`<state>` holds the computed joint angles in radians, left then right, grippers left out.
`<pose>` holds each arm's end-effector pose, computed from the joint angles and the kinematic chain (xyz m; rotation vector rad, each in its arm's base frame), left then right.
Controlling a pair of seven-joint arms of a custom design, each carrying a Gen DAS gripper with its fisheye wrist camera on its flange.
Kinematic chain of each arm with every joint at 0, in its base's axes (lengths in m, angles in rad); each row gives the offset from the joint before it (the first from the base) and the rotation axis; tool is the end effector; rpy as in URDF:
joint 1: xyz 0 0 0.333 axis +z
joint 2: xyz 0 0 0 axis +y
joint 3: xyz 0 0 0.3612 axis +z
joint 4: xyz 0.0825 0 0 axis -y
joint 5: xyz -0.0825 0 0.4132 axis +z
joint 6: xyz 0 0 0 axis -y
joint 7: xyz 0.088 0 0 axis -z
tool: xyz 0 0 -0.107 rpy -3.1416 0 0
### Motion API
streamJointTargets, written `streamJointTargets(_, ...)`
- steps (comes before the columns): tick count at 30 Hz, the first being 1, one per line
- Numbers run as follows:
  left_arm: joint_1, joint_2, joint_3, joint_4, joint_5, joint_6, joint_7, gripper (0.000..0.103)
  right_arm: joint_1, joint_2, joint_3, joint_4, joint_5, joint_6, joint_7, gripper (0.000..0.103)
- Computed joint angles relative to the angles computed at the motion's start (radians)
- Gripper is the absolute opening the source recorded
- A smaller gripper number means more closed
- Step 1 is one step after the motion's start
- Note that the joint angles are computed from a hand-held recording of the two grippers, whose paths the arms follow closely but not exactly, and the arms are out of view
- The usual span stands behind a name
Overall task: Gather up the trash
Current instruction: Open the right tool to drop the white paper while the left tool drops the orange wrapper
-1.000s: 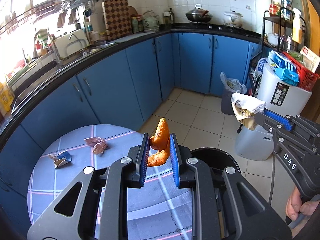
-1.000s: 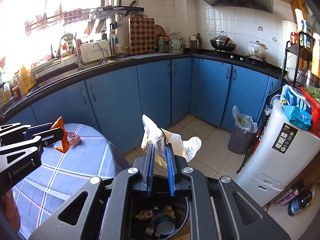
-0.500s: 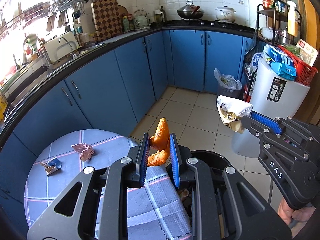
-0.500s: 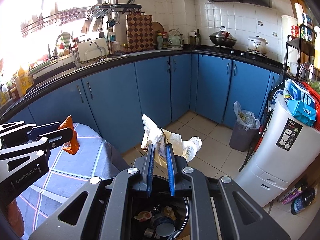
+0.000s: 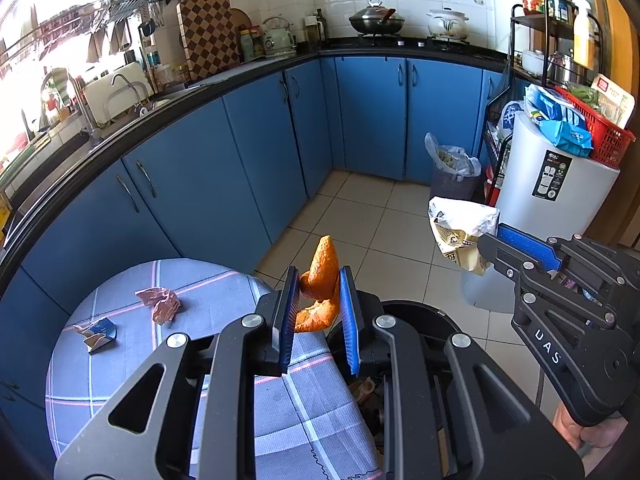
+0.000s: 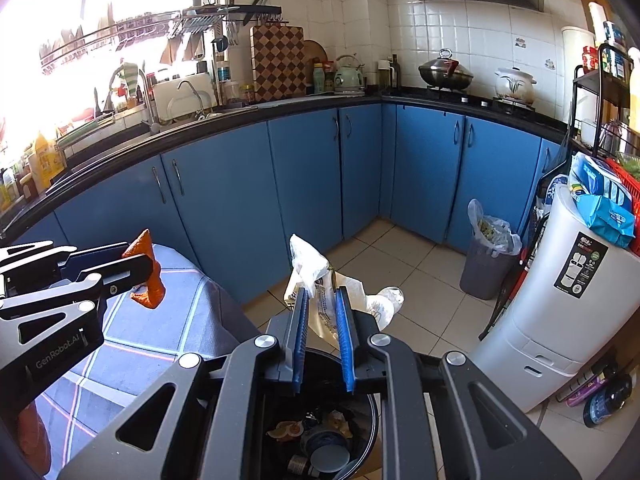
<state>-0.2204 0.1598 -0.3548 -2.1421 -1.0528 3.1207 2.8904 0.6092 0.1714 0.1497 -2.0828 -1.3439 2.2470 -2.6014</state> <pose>0.5563 -0.2628 0.4227 -0.9268 2.3565 -0.9660 0.4681 0.4021 0.3878 -1.2648 1.9802 -1.0048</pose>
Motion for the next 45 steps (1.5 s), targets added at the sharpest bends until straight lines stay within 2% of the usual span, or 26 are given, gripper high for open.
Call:
streamJointTargets(6, 0.0, 0.001, -0.002, 0.0, 0.001, 0.005, 0.0, 0.021, 0.002, 0.0, 0.0, 0.001, -0.004, 0.002, 0.002, 0.016)
streamJointTargets(8, 0.0, 0.001, -0.002, 0.0, 0.001, 0.005, 0.0, 0.021, -0.008, -0.006, -0.003, -0.007, -0.006, 0.047, 0.006, 0.016)
streamJointTargets(10, 0.0, 0.002, -0.003, 0.0, -0.002, 0.004, 0.002, 0.021, -0.017, -0.004, -0.004, -0.006, 0.023, 0.069, -0.012, 0.023)
streamJointTargets(11, 0.0, 0.001, -0.003, 0.001, -0.001, 0.003, 0.003, 0.021, -0.016, -0.003, -0.004, -0.005, 0.029, 0.062, -0.017, 0.035)
streamJointTargets(12, 0.001, 0.001, -0.005, 0.001, -0.005, 0.004, 0.006, 0.021, -0.01, -0.002, -0.002, -0.003, 0.031, 0.038, -0.021, 0.063)
streamJointTargets(14, 0.001, 0.001, -0.004, 0.001, -0.005, 0.004, 0.007, 0.021, 0.012, -0.001, 0.003, 0.001, 0.012, -0.04, 0.0, 0.093)
streamJointTargets(16, 0.001, -0.001, -0.005, -0.001, -0.011, 0.005, 0.013, 0.021, 0.033, -0.013, 0.01, -0.012, -0.044, -0.1, 0.056, 0.093)
streamJointTargets(20, -0.003, -0.006, 0.0, -0.004, -0.004, -0.002, 0.005, 0.021, 0.027, -0.022, 0.017, -0.015, -0.022, -0.122, 0.054, 0.093)
streamJointTargets(32, -0.008, -0.017, -0.002, -0.008, -0.044, -0.001, 0.053, 0.021, 0.023, -0.018, 0.021, -0.017, -0.006, -0.118, 0.053, 0.093)
streamJointTargets(36, -0.022, -0.018, 0.013, -0.011, -0.008, -0.014, 0.022, 0.021, 0.023, -0.025, 0.021, -0.027, 0.001, -0.117, 0.071, 0.093)
streamJointTargets(45, -0.035, -0.013, 0.0, -0.005, -0.013, -0.024, 0.041, 0.021, 0.016, -0.059, 0.032, -0.077, 0.03, -0.13, 0.107, 0.093)
